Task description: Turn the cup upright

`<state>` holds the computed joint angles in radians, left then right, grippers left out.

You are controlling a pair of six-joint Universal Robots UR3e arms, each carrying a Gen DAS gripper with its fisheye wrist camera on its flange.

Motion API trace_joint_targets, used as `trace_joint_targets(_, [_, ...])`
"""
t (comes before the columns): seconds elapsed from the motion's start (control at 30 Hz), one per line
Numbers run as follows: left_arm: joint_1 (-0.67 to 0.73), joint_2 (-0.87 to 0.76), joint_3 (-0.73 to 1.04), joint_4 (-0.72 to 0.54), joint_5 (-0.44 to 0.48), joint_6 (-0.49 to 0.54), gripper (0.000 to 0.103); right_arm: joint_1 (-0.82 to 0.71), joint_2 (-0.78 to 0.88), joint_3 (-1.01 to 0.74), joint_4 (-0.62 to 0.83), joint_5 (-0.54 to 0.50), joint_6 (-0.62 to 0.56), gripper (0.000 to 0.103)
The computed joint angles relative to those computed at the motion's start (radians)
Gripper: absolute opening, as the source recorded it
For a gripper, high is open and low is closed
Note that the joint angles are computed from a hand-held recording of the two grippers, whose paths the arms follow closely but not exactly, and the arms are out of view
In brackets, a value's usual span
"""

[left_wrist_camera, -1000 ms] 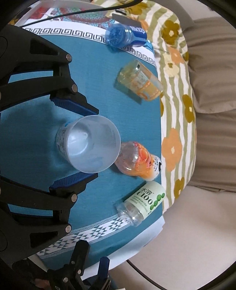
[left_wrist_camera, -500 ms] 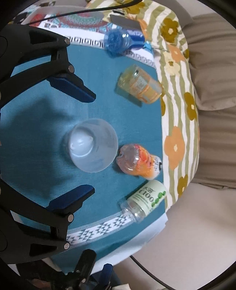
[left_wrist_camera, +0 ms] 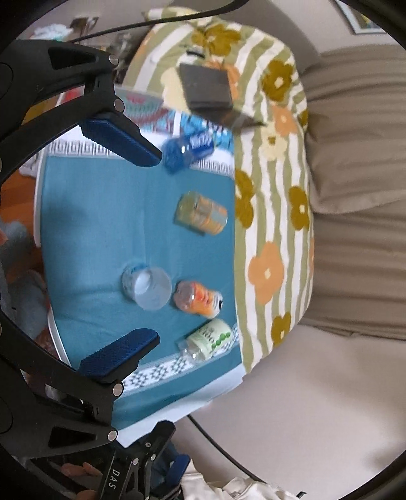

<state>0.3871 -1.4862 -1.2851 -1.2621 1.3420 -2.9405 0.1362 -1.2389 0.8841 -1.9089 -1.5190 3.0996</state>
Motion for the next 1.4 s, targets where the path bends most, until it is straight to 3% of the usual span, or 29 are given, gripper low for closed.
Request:
trace_joint_targets(0.43, [0.139,0.138,-0.113,-0.005,-0.058,0.07,0.103,0.095,-0.046,0.056,-0.061,-0.124,0.085,0.101])
trace_joint_targets(1.4, [0.158,0.168,-0.128,0.012,-0.073,0.088,0.103,0.11,-0.045,0.039,-0.056,-0.137,0.111,0.101])
